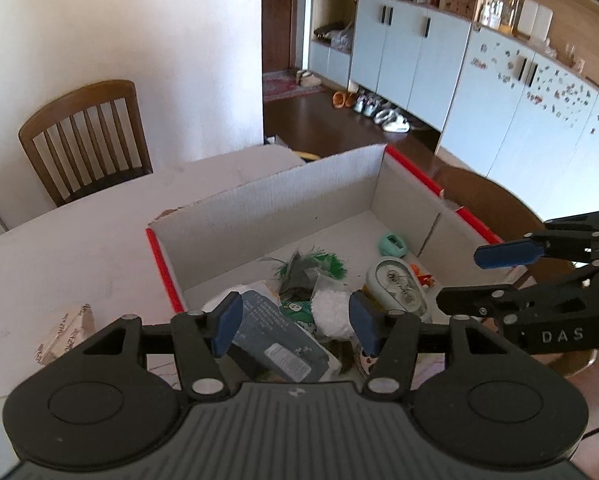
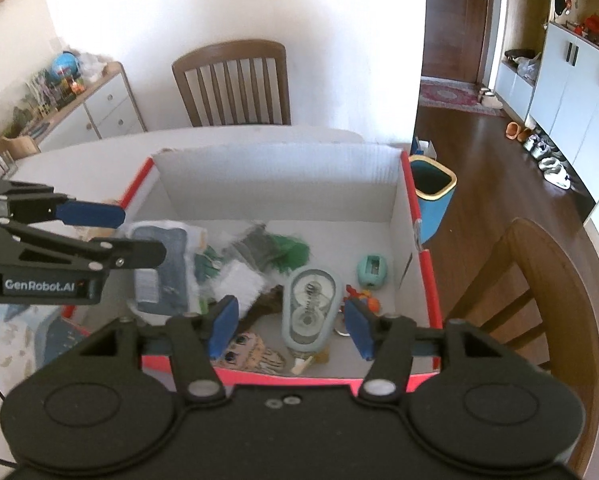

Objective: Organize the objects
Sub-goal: 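Withdraw both tools from the shoebox toward the foil wrapper and figurine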

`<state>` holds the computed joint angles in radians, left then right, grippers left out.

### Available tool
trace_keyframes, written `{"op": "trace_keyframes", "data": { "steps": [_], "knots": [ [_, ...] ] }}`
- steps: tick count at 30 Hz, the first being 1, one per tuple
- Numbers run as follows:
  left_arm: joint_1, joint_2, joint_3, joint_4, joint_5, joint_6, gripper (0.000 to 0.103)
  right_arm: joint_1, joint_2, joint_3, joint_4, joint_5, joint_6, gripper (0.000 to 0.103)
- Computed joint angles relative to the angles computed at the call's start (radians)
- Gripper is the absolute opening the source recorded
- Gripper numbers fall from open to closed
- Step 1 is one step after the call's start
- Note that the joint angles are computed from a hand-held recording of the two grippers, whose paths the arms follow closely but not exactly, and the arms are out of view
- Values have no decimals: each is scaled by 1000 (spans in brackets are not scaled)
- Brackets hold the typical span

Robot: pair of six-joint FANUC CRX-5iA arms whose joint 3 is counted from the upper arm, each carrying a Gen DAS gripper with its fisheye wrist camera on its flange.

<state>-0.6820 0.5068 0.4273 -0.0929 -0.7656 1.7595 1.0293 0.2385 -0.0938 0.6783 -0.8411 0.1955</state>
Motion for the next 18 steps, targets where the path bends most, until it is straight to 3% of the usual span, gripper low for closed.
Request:
{"op": "trace_keyframes", "data": {
  "steps": [7, 10, 14, 18],
  "knots": [
    [36, -123, -168, 82, 102, -58, 58, 40, 0, 18, 49, -19, -89, 63],
    [60, -175, -241, 115, 145, -86, 65, 60, 14, 38, 81, -36, -141, 64],
    [98, -238, -336, 183, 201, -159, 72, 87, 41, 80, 111, -66, -199, 77],
    [138, -295, -426, 259, 246, -249, 74, 114, 87, 146, 128, -101, -219, 80]
  ]
}}
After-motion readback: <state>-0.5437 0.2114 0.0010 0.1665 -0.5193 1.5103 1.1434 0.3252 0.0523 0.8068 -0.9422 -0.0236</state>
